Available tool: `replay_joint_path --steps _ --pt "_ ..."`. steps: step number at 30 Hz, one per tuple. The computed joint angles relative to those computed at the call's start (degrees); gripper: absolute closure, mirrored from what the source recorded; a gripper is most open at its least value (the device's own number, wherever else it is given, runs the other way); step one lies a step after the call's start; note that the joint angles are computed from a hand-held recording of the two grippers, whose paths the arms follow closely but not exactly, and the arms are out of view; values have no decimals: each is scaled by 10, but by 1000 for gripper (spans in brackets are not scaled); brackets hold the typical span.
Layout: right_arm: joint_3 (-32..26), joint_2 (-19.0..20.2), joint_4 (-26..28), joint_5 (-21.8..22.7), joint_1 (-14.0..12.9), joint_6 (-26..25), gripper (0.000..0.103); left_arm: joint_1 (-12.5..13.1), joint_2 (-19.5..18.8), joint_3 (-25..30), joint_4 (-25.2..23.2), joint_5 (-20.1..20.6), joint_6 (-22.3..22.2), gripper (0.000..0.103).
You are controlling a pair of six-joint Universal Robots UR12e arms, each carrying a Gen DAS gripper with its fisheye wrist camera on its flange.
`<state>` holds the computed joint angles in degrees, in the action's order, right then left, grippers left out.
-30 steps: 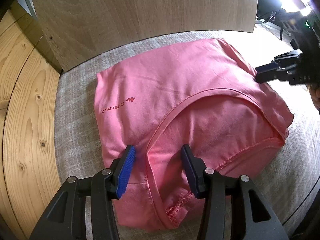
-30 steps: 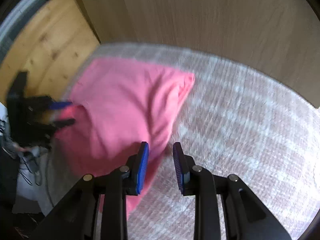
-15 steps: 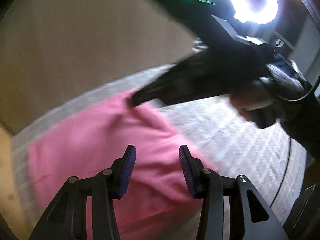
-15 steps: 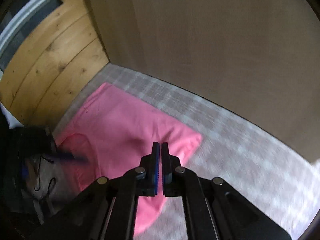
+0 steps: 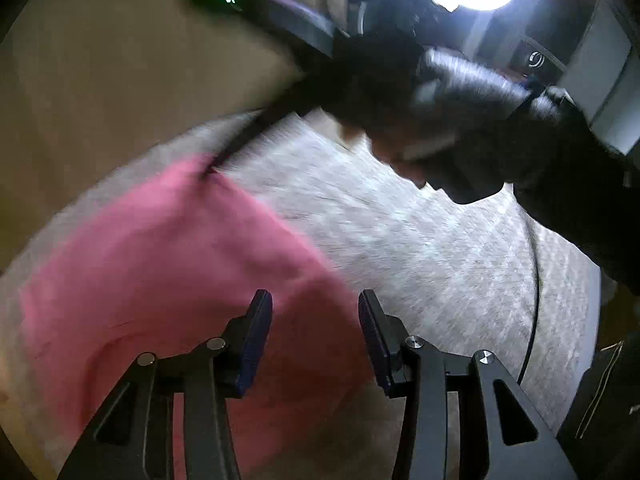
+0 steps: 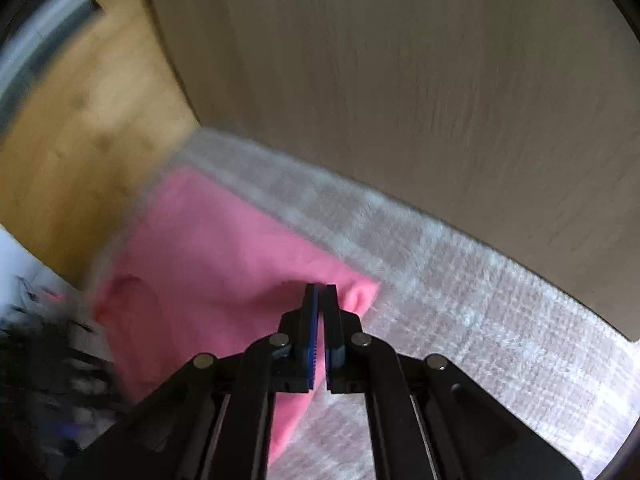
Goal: Fold clothes
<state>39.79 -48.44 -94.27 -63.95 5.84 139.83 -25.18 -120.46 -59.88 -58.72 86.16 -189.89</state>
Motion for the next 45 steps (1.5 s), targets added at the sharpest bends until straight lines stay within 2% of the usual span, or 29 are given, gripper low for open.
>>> replay_joint_path --steps 2,3,7,9,10,12,14,17,19,22,24,27,31,33,35,37,38,40,41,43,45 --pt "22 -8 -56 -63 7 31 101 6 29 -35 20 36 -25 60" --pt "29 -12 -71 -68 7 37 98 14 41 -52 29 52 -40 60" --pt "46 -30 -54 27 1 34 96 55 76 -103 16 107 -138 62" --pt "57 -35 -60 46 6 34 91 70 72 -107 19 106 -158 62" --pt "58 -35 -58 50 9 34 87 78 69 -108 21 105 -167 62" --pt "57 -32 -42 56 13 31 85 84 58 -98 2 112 -172 62" --pt "56 -28 -33 28 13 25 85 90 52 -95 -17 111 -173 61" --pt "75 -38 -66 -7 10 49 85 91 59 -101 -36 127 -188 59" --pt "95 -55 -74 13 1 61 85 81 72 -107 -38 166 -188 61" --pt "134 -89 -56 68 -13 54 84 72 98 -132 -9 161 -188 60" --pt "182 -123 -59 74 -15 34 84 62 110 -145 -7 163 -191 60" --pt "236 -161 -43 59 -16 -2 84 37 116 -155 -24 165 -200 60" --pt "286 -196 -17 17 -22 -36 80 29 118 -163 -73 145 -205 60" --pt "297 -207 -14 10 -31 -45 76 25 122 -168 -81 147 -209 60" --pt "304 -222 2 14 -43 -46 67 18 129 -170 -80 162 -222 60" --pt "313 -243 11 32 -64 -37 63 9 142 -176 -73 179 -242 60" --pt "322 -252 6 39 -70 -27 54 5 148 -179 -70 188 -252 59" --pt "345 -272 -16 50 -78 1 41 -10 154 -177 -83 213 -278 52" --pt "354 -282 -26 57 -85 15 39 -18 157 -175 -91 226 -292 49" --pt "373 -300 -51 55 -92 55 36 -29 159 -172 -94 241 -321 35" --pt "385 -311 -69 41 -91 86 32 -39 162 -177 -73 260 -344 27"
